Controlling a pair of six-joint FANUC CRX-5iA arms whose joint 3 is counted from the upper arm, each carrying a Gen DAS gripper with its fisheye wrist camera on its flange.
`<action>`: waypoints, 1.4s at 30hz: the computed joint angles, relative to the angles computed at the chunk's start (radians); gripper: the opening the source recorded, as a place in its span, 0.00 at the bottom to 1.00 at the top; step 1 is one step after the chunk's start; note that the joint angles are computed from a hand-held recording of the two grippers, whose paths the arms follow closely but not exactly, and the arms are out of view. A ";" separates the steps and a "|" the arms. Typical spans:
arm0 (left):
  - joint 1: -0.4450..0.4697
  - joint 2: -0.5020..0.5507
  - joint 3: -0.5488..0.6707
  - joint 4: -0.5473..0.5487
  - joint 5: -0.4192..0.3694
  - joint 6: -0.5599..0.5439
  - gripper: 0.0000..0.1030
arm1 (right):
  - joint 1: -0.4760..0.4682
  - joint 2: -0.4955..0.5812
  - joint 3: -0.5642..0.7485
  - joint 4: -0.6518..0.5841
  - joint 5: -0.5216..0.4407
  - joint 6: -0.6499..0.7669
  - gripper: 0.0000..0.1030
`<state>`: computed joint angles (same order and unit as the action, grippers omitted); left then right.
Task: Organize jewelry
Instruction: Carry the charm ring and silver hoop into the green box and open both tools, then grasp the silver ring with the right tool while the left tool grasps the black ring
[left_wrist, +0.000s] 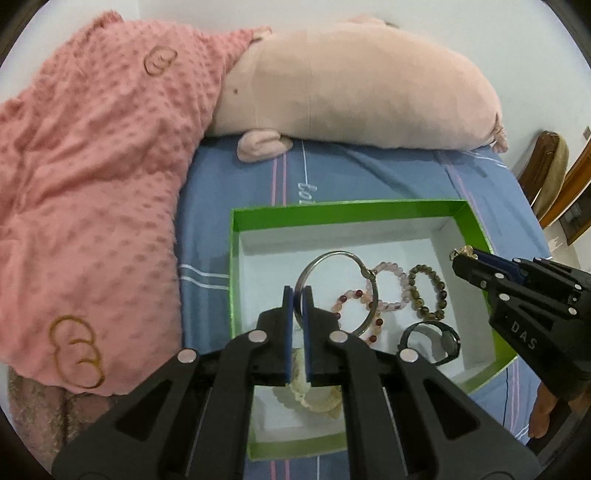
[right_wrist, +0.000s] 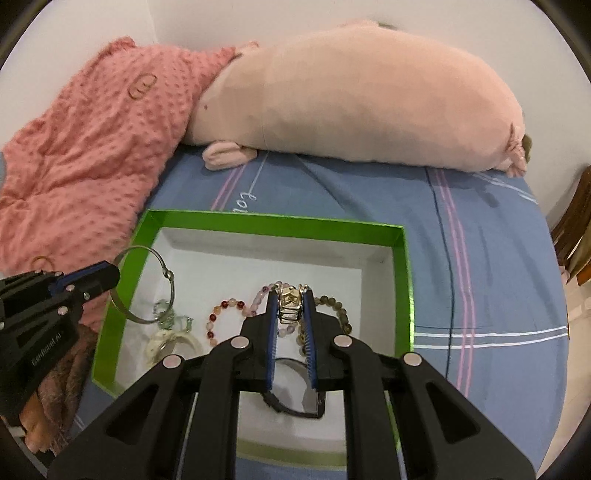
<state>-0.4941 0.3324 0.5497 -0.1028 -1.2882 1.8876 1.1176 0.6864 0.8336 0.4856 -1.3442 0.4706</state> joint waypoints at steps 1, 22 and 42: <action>0.002 0.008 0.000 0.007 -0.001 0.000 0.05 | -0.005 0.010 0.012 -0.008 -0.006 0.002 0.13; -0.012 -0.055 -0.049 -0.024 -0.032 0.030 0.23 | 0.015 -0.051 -0.079 -0.055 0.012 -0.057 0.35; -0.372 -0.331 -0.370 -0.202 -0.219 0.603 0.37 | 0.260 -0.369 -0.638 -0.108 0.034 -0.362 0.55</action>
<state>-0.8658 0.0016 0.1800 -0.3048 -1.5068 2.4902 1.3778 0.3173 0.1956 0.3776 -1.3106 0.1089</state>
